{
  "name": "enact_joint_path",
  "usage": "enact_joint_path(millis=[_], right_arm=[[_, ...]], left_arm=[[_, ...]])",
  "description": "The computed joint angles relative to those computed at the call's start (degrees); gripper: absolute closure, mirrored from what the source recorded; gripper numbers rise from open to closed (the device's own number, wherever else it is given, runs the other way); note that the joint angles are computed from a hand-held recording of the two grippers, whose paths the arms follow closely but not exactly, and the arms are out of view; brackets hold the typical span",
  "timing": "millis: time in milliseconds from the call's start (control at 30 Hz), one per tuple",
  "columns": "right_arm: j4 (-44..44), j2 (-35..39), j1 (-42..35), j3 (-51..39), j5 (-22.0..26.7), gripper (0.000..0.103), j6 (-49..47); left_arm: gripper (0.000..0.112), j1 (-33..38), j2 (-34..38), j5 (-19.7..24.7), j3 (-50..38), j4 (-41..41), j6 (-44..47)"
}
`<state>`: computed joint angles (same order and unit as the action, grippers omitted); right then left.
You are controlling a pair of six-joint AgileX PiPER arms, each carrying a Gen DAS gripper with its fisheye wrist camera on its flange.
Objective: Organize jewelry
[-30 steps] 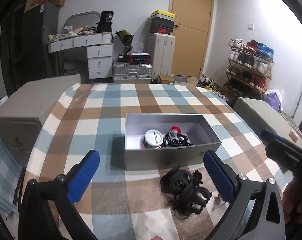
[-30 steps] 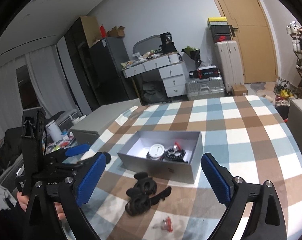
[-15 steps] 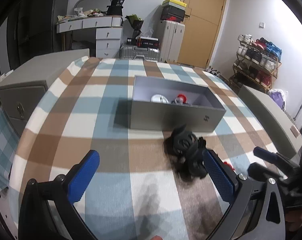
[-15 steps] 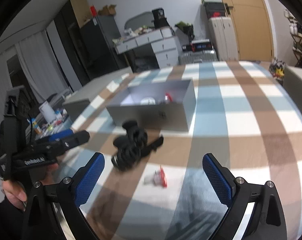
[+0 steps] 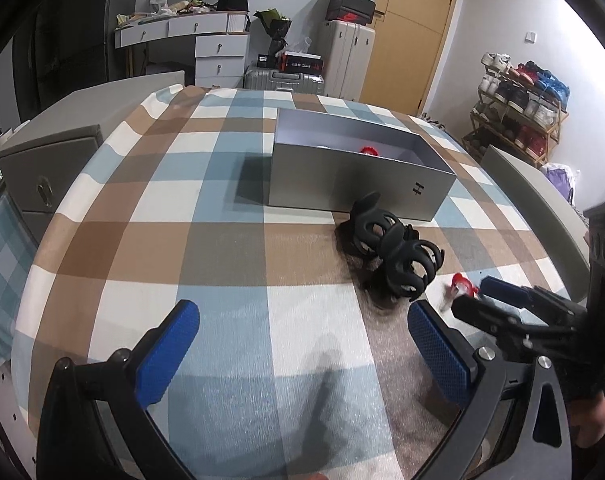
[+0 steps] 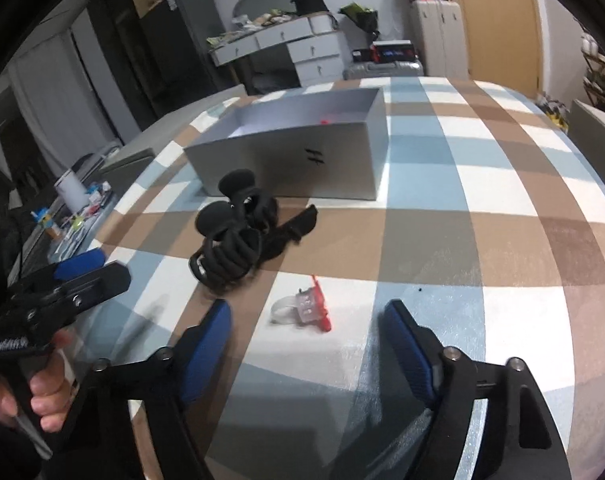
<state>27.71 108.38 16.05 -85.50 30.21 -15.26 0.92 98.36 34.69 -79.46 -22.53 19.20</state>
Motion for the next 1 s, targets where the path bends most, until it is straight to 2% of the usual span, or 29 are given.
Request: enact_joint_path(millis=[33,167,233,267,400,600,733,1000], right_arm=[[-0.1,0.2,0.1,-0.3,0.5,0.042,-0.1],[-5.8,0.3,1.6,-0.7,0.1,0.056,3.5],[-8.1,0.3,2.1,-0.8,-0.1,0.071,5.1],[-8.9,0.3,2.3,-0.8,-0.2,0.074,5.5],[-9.8,0.0,2.6,-0.5,-0.3,0.074,5.5],[-5.5,-1.2,1.3,1.8,-1.9,0.074,3.2],[-3.3,-3.2,0.4,4.3,-3.5,0.074,1.7],[1.4,-7.2,-0.8,9.3,-6.4,0.074,-2.7]], left_arm=[[0.011,0.1,-0.2,0.0,0.3,-0.2,0.2],[0.011,0.4,0.1,0.6,0.1,-0.9,0.3],[0.011,0.7,0.1,1.1,0.2,-1.4,0.6],[0.011,0.7,0.1,1.3,0.1,-1.5,0.7],[0.011,0.8,0.0,1.3,0.3,-1.5,0.6],[0.011,1.3,-0.1,2.1,0.1,-2.8,1.5],[0.011,1.3,0.4,4.3,-1.4,-7.6,6.4],[0.011,-2.5,4.5,6.8,-7.9,-8.1,9.7]])
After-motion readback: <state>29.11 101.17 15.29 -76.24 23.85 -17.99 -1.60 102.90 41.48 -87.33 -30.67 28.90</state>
